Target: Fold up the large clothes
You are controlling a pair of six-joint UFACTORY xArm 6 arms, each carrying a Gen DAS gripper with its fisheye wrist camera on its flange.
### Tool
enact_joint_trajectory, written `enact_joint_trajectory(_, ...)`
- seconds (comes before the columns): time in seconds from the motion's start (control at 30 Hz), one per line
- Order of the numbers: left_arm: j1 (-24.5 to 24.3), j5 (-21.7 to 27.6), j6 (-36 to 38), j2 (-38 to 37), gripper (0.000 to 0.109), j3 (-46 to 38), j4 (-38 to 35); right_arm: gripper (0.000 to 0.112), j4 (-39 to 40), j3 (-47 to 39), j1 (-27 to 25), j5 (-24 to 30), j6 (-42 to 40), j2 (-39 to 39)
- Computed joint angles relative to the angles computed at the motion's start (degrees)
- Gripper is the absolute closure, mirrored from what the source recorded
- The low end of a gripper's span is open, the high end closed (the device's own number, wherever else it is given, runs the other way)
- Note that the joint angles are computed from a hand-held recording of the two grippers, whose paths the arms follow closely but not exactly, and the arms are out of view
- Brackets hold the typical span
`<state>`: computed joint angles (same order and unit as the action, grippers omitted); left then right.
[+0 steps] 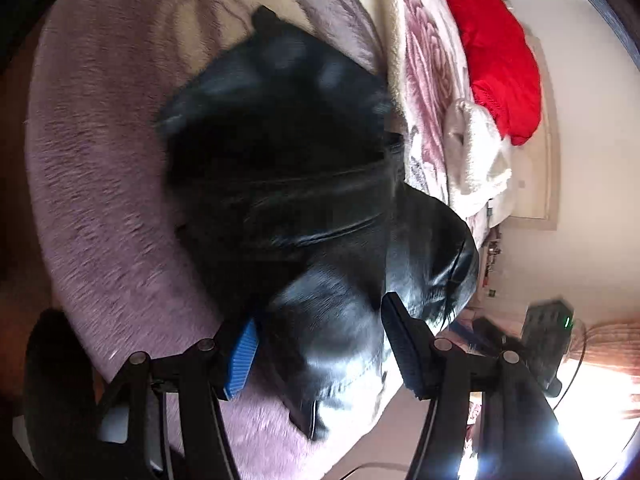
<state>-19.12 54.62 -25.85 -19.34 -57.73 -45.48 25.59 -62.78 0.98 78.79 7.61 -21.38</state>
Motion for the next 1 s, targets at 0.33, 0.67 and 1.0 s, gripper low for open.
enact_joint_trajectory(0.33,2.2,-9.26,-1.79,-11.52,0.091,13.75,-2.81,0.105,8.84,-24.45,7.48,2.29,-5.47,23.49)
enact_joint_trajectory(0.67,5.2,-3.68,2.56,-8.72,0.086,10.3,-5.98,0.101,0.13,-33.46,9.89,6.51,0.72,36.13)
enact_joint_trajectory(1.0,4.04,-4.66,0.11,-10.42,0.087,11.44,-5.0,0.072,3.46,-27.24,4.8,15.34,3.4,20.07)
